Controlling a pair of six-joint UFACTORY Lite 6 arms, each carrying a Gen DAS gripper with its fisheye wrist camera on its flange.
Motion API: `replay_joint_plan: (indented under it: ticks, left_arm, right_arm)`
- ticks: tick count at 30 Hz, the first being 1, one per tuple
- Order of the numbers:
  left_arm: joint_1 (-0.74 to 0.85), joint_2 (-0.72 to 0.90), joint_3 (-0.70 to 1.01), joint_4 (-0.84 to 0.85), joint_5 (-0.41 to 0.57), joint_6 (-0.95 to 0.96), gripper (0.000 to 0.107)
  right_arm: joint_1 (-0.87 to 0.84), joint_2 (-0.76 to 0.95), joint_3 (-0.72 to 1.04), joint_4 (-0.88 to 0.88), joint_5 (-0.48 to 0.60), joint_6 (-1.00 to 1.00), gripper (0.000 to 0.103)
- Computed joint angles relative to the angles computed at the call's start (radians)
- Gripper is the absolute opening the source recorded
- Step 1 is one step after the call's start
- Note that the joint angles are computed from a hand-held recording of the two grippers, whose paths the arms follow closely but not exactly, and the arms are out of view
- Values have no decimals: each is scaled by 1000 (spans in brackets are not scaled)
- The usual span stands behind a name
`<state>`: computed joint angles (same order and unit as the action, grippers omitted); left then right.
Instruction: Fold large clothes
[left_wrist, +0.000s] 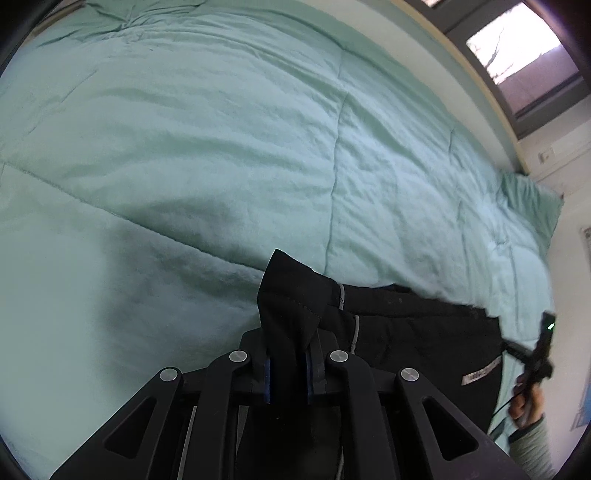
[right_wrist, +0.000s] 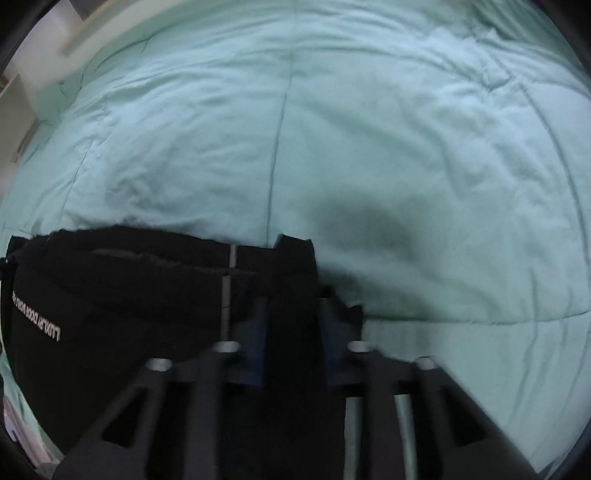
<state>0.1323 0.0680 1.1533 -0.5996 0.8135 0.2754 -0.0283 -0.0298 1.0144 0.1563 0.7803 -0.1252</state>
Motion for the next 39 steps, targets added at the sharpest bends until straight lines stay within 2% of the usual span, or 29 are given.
replay_joint_plan:
  ticks: [1, 4, 8, 11, 16, 19, 20, 21, 23, 25, 27, 29, 31, 34, 36, 39]
  left_arm:
    - [10, -15, -5, -9, 6, 4, 13]
    - [43, -80, 12, -43, 45, 16, 12]
    - [9, -87, 140, -20, 55, -27, 12]
    - [-53, 2, 227, 79, 11, -105, 13]
    - [-125, 248, 206, 215, -91, -188, 13]
    - [-136, 309, 165, 249, -160, -219, 34]
    - [-127, 322, 171, 254, -162, -234, 46]
    - [-105, 333, 184, 227, -146, -226, 51]
    - [-55, 331, 201, 144, -100, -149, 52]
    - [-2, 294, 191, 117, -69, -100, 60]
    - [67, 262, 188, 91, -19, -66, 77]
    - [150, 249, 189, 33, 54, -20, 79]
    - [213, 220, 180, 20, 103, 4, 79]
    - [208, 106, 119, 122, 85, -63, 78]
    - [197, -37, 41, 101, 110, -33, 76]
    - [102, -289, -83, 89, 151, -27, 76]
  right_arm:
    - [7, -41, -23, -12, -14, 6, 12]
    - [40, -164, -25, -127, 4, 117, 11]
    - [89, -219, 122, -264, 84, 210, 11]
    - [127, -128, 188, -359, 69, 293, 11]
    - [89, 124, 151, -326, -50, 329, 11]
    - [109, 246, 125, -301, -96, 384, 12]
    - [126, 262, 125, -331, -95, 426, 13]
    - [140, 272, 133, -368, -86, 464, 15]
    - [158, 281, 166, -410, -38, 495, 20]
    - [155, 259, 180, -403, -6, 477, 32]
    - [134, 156, 157, -355, 20, 437, 40]
    - [133, 17, 114, -336, 29, 431, 52]
    - [152, -140, 77, -320, 70, 428, 70]
    - [243, -304, 40, -307, 139, 472, 73]
    - [342, -351, 30, -285, 182, 540, 73]
    - [505, -427, -27, -263, 209, 671, 73]
